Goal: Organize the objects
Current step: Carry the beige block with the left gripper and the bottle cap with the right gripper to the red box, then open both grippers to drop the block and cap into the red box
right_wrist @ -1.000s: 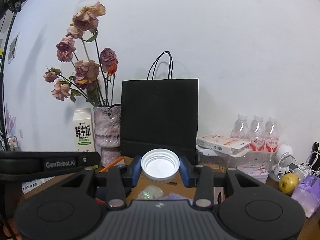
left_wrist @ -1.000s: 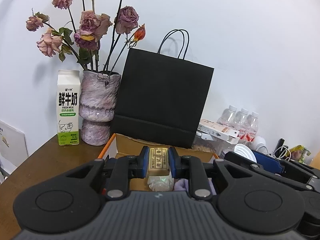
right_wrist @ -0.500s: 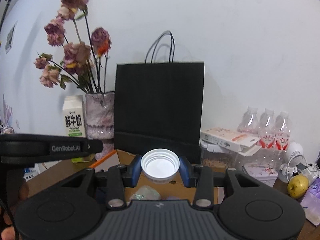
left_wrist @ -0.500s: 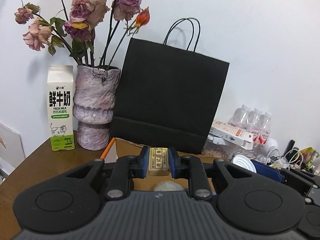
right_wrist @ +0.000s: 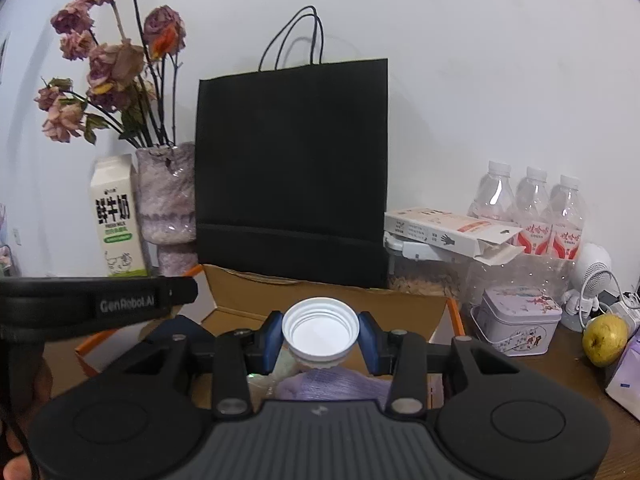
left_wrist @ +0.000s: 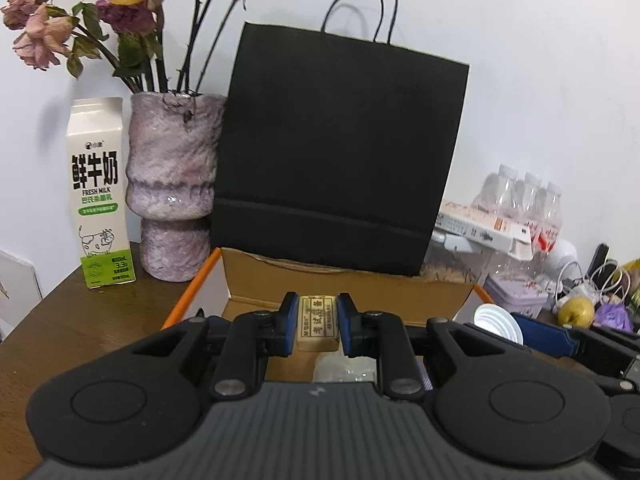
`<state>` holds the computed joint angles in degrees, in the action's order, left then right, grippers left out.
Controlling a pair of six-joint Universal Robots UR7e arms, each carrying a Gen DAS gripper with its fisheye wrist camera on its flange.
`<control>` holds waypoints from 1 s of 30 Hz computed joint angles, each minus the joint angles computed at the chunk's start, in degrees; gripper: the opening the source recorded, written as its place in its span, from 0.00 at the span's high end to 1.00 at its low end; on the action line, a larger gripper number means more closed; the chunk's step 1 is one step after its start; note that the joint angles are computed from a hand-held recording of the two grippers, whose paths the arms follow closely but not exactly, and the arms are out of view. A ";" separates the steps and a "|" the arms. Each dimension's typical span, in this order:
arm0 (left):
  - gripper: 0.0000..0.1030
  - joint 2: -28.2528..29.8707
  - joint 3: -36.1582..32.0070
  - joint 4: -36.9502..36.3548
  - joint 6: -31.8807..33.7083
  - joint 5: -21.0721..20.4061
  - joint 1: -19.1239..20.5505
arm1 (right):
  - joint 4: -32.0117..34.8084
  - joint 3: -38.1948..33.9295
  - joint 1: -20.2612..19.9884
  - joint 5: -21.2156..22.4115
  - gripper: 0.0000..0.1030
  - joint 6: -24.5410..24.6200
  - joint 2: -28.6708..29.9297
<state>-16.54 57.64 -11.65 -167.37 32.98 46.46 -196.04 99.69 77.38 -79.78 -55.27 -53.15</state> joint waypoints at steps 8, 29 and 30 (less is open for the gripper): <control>0.76 0.65 -0.61 -0.78 0.80 -0.28 0.65 | 0.06 -1.55 -0.19 -1.56 0.62 -0.07 1.60; 0.00 -0.83 1.91 -6.24 1.81 -4.75 -0.10 | -0.47 -2.12 0.18 -5.03 0.01 0.67 2.54; 0.00 -0.92 1.96 -6.05 1.62 -4.96 -0.23 | -0.62 -1.93 0.17 -4.82 0.01 0.59 2.42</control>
<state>-17.46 59.61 -17.70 -165.75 28.01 46.23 -196.66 97.76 77.55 -84.61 -54.69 -50.73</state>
